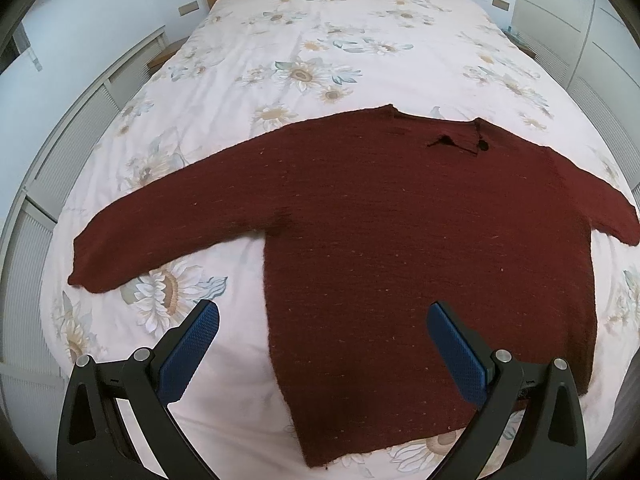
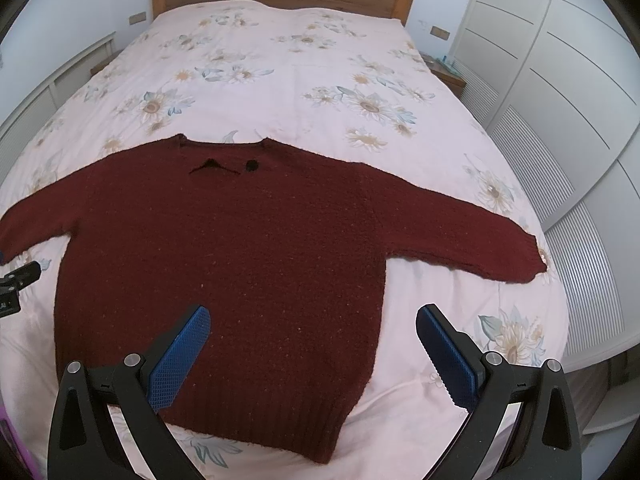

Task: Fold small clothes

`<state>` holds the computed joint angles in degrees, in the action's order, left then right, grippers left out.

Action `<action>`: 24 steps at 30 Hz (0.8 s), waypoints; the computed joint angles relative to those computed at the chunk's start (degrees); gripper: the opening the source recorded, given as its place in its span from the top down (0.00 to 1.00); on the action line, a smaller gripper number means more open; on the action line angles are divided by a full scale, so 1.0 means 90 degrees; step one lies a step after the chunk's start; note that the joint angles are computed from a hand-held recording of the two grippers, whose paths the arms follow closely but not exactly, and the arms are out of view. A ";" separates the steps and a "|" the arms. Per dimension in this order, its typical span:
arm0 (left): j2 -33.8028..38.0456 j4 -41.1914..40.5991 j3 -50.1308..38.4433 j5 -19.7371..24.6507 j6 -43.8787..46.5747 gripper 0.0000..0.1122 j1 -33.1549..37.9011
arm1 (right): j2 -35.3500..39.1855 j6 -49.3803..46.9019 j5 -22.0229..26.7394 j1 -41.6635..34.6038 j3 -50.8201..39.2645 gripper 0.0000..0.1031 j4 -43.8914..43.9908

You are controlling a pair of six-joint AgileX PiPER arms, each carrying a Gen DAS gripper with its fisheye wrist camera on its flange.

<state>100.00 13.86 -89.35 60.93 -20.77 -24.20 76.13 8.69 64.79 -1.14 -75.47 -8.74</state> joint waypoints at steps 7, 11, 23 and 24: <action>-0.0035 0.0000 0.0020 -0.0006 0.0038 0.09 0.0052 | 0.0014 -0.0005 0.0032 -0.0002 -0.0030 0.00 -0.0036; -0.0052 -0.0001 0.0030 -0.0007 0.0055 0.09 0.0073 | 0.0028 -0.0011 0.0062 -0.0011 -0.0039 0.00 -0.0062; -0.0096 -0.0061 0.0047 0.0001 0.0170 0.09 0.0148 | 0.0031 -0.0037 0.0065 -0.0020 0.0014 0.00 -0.0162; -0.0101 -0.0058 0.0047 0.0007 0.0183 0.09 0.0152 | 0.0024 -0.0035 0.0061 -0.0012 0.0028 0.00 -0.0175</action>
<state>99.10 13.34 -88.93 61.00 -19.13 -22.83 76.34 8.38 65.34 -1.25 -75.22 -10.31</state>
